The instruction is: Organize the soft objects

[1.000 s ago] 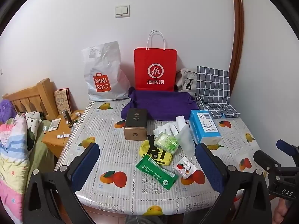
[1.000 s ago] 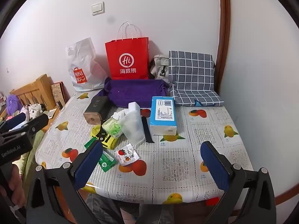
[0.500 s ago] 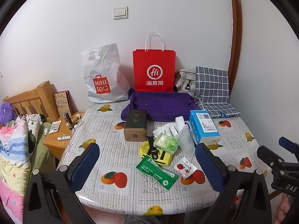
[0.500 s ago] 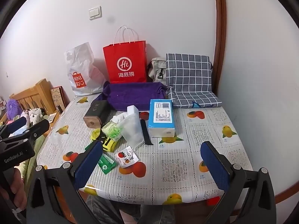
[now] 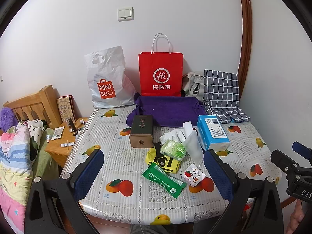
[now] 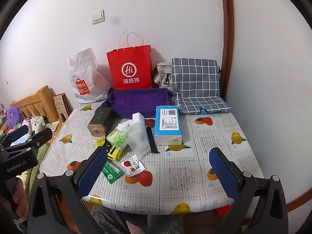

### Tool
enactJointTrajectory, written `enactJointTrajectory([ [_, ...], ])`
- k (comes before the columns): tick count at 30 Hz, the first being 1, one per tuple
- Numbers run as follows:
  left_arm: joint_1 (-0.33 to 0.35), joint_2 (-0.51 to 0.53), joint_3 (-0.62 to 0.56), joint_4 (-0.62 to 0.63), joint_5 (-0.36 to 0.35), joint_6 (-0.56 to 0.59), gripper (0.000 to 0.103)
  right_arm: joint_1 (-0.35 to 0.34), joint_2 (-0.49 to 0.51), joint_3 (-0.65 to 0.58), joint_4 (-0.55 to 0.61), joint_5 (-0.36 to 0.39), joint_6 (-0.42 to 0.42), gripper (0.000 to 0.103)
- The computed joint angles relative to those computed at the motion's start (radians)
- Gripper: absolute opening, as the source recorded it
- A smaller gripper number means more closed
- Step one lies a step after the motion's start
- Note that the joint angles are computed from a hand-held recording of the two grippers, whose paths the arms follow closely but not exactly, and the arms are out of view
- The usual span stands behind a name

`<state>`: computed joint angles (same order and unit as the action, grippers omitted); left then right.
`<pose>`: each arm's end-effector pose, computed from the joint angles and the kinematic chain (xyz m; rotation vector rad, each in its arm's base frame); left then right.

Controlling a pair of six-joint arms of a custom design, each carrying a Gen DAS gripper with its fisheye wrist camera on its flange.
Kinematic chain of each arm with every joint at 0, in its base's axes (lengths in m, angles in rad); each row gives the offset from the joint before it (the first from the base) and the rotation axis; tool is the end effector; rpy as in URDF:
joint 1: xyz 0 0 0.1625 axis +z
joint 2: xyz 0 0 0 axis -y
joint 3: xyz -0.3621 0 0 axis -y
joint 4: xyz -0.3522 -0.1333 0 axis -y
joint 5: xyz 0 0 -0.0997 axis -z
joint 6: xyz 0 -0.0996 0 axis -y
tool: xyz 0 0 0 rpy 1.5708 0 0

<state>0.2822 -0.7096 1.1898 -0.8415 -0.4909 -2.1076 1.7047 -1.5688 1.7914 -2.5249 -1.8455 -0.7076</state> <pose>-0.4939 -0.3735 0.1259 -0.0320 1.9053 -1.2011 0.1697 -0.4640 0.4421 0.9200 -2.3870 0.8385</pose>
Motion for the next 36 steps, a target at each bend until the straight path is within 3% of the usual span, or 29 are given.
enactJointTrajectory([
  [36, -0.003, 0.005, -0.018, 0.017, -0.005, -0.001, 0.103, -0.002, -0.005, 0.002, -0.002, 0.003, 0.002, 0.103],
])
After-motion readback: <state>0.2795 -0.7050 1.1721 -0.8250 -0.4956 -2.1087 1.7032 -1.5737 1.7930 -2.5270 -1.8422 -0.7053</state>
